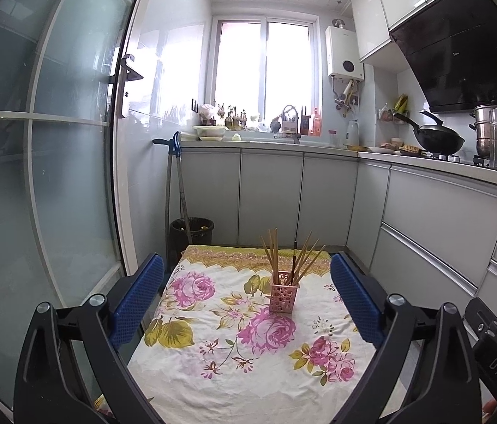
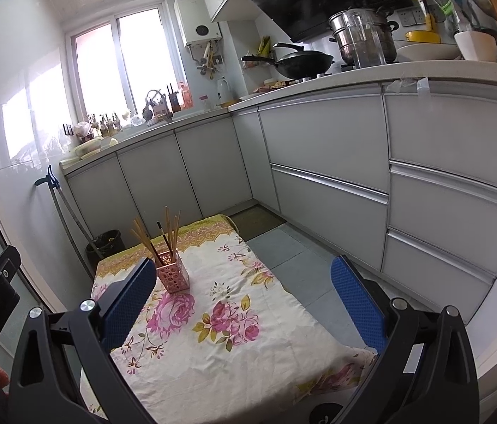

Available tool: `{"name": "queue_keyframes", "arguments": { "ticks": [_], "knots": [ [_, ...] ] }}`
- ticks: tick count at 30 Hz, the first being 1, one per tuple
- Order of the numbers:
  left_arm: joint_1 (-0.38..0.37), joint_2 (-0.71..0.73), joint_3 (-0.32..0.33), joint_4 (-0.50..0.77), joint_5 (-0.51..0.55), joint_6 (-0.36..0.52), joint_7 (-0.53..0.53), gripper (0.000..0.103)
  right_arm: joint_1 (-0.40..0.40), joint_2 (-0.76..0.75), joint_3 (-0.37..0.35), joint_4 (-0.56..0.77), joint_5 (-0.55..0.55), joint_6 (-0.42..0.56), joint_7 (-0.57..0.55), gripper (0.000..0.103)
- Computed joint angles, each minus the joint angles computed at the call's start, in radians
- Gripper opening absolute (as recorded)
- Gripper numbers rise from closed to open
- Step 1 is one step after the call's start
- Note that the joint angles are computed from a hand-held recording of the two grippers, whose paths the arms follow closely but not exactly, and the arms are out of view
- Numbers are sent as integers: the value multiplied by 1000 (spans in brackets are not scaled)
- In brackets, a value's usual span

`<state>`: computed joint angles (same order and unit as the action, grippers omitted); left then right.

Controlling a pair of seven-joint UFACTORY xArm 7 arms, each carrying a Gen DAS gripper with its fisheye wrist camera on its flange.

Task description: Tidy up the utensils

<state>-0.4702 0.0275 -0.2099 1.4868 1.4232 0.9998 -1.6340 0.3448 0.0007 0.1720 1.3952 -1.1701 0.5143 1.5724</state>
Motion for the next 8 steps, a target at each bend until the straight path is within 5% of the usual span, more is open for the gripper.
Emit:
{"name": "queue_keyframes", "arguments": {
  "ticks": [8],
  "knots": [
    [-3,26,11,35,-96,-13,73,96,-3,6,-6,5,9,-16,-3,97]
  ]
}}
